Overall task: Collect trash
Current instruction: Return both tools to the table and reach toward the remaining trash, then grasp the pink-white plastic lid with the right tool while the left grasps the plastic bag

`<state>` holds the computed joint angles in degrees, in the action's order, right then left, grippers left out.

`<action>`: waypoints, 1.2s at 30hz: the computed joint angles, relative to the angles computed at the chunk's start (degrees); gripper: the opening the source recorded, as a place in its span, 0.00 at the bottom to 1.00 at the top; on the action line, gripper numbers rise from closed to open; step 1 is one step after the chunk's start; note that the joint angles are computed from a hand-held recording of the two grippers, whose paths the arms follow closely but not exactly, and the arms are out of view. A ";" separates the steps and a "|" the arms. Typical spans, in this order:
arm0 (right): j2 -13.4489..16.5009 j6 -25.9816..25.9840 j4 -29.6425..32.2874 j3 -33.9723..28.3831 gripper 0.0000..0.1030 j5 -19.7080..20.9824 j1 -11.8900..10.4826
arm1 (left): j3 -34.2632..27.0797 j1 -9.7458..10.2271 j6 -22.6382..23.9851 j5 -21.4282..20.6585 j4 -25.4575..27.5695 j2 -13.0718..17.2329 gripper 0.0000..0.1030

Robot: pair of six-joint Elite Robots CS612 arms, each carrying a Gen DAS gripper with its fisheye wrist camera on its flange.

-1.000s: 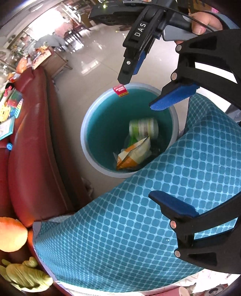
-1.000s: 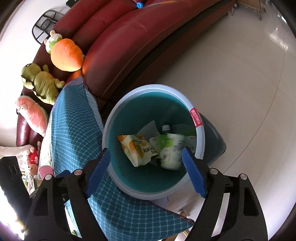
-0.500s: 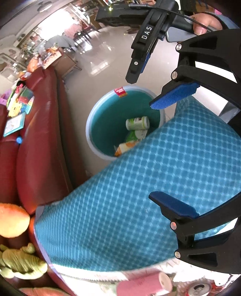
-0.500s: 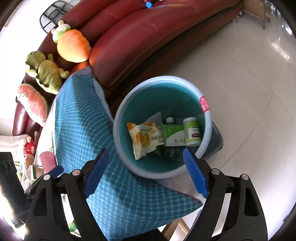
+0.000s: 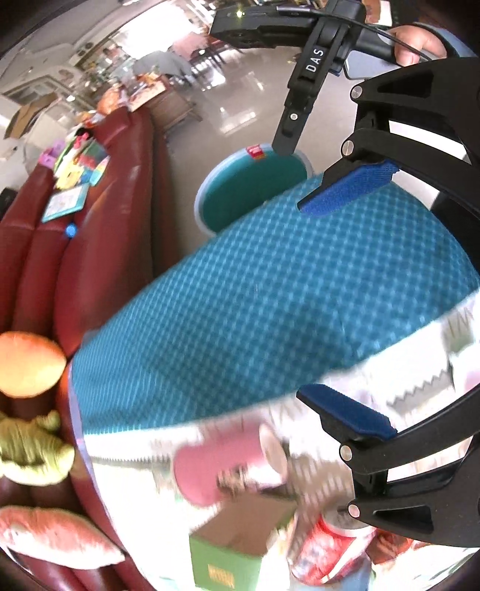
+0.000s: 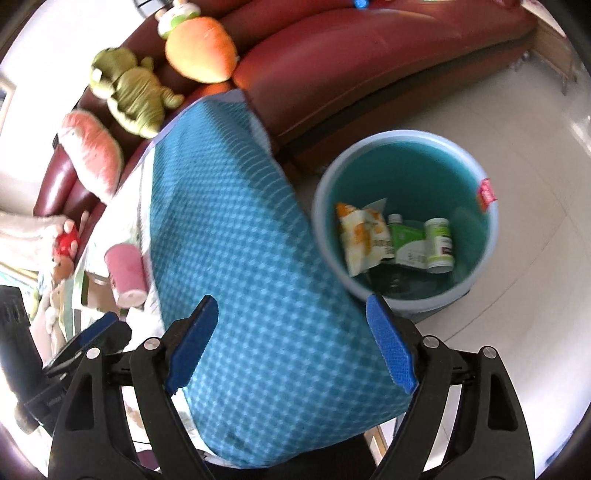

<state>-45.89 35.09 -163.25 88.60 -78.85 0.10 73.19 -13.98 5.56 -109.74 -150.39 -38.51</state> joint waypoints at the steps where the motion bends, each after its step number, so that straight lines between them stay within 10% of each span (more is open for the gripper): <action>1: 0.11 -0.27 0.45 -0.46 0.77 -0.03 0.40 | 0.34 0.44 -0.22 0.09 -0.65 -0.17 0.89; 24: 3.96 -18.12 19.85 -10.32 0.76 8.16 9.83 | 7.07 7.52 -2.02 0.92 -7.74 -3.02 0.91; 36: 6.56 -17.50 26.98 -14.06 0.38 11.39 11.36 | 9.36 9.88 -4.89 0.08 -11.01 -3.25 0.91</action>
